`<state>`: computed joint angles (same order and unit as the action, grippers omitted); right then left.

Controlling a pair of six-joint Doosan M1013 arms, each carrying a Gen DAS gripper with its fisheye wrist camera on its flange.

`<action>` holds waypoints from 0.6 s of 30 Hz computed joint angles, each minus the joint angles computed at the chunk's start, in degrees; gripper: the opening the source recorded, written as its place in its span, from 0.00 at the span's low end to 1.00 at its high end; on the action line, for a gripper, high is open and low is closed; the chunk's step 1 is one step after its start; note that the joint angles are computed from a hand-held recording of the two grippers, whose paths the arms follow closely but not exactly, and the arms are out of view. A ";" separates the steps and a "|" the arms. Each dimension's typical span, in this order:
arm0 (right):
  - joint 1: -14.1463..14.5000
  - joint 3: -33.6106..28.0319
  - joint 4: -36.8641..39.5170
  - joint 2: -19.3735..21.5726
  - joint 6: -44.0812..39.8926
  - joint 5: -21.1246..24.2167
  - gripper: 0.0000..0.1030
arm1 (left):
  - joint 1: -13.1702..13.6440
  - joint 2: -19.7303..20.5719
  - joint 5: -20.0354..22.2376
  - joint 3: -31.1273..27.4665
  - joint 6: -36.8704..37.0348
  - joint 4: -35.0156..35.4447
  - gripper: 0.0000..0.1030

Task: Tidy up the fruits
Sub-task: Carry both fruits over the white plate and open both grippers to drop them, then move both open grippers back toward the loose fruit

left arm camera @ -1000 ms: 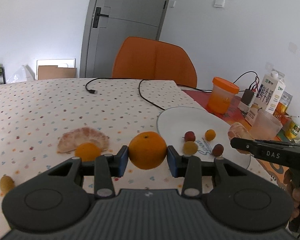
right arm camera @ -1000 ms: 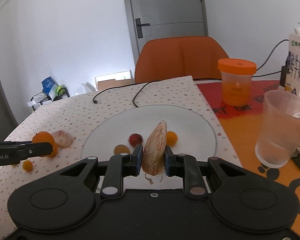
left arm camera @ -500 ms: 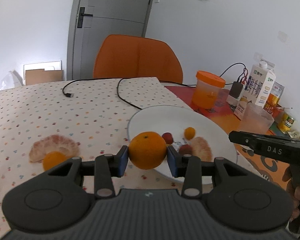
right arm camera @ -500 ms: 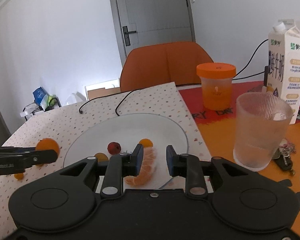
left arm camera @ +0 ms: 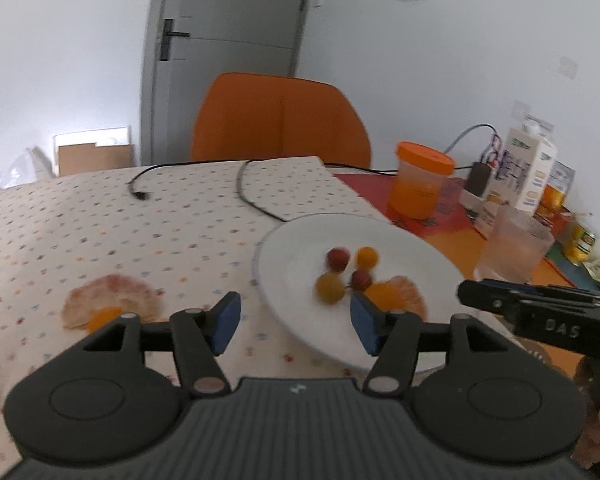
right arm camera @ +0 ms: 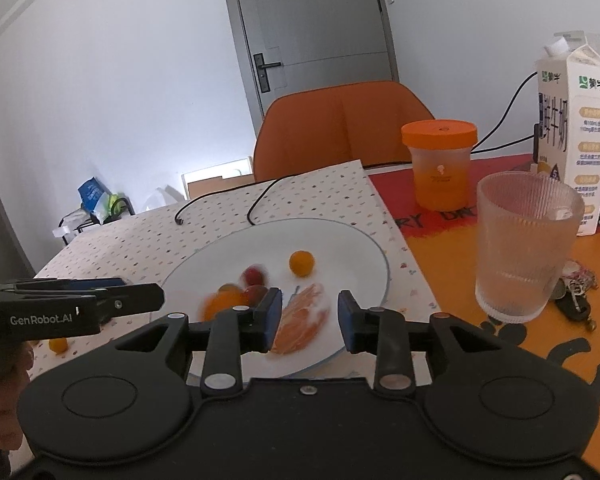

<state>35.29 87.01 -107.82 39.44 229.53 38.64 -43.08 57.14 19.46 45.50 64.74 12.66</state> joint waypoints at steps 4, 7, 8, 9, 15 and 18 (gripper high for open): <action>0.19 -0.59 -0.58 0.27 0.26 -0.34 0.37 | 0.43 -1.12 0.20 2.15 -6.36 5.46 0.60; 0.38 -1.17 -0.98 0.56 -0.07 -0.83 0.39 | 0.67 -1.99 -0.22 3.86 -11.06 9.48 0.64; 0.45 -1.41 -1.00 0.68 -0.33 -0.93 0.42 | 0.71 -2.31 -0.43 4.47 -12.82 11.10 0.66; 0.55 -1.65 -0.96 0.82 -0.61 -0.88 0.46 | 0.72 -2.62 -0.69 5.11 -14.69 12.97 0.71; 0.88 -2.46 -2.21 1.18 0.43 -2.00 0.60 | 0.74 -4.73 -1.36 9.07 -24.31 23.64 0.87; 1.12 -2.75 -3.45 1.38 1.85 -1.85 0.76 | 1.17 -5.45 -1.99 10.54 -24.20 22.49 0.88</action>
<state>36.41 84.26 -111.27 40.82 231.38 36.80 -41.92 51.69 17.47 56.03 40.54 35.15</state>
